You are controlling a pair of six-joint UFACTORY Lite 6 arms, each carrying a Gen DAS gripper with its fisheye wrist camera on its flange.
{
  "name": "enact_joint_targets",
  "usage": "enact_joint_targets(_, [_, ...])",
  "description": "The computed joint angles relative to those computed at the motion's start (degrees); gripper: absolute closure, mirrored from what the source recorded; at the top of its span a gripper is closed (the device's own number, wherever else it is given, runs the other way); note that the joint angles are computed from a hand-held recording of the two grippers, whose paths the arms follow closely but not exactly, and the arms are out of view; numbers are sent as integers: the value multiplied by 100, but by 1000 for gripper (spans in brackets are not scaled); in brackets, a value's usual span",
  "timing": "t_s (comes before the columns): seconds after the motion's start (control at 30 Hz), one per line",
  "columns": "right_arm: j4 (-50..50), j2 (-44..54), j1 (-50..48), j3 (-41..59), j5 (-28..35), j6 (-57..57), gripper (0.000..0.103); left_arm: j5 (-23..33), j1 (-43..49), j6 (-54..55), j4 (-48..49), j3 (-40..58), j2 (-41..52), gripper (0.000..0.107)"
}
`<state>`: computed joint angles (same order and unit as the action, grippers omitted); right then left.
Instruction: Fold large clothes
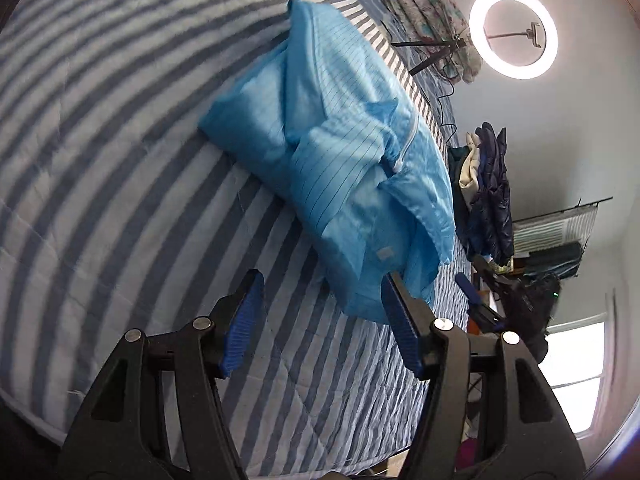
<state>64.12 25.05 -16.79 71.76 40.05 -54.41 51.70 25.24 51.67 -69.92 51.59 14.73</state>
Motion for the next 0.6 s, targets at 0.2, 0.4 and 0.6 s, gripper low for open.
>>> enact_joint_targets(0.2, [192,687,-92,590,294,91,43,203,-160,341,-992,-730,-219,44])
enact_joint_targets(0.4, [-64,833,114,741,116,169,48,-75,-778,222,-1566,-723,43,44])
enact_joint_targets(0.6, [-148,1251,215,1187,181,361,58,-123,-729,636,-2084,-790,37,59])
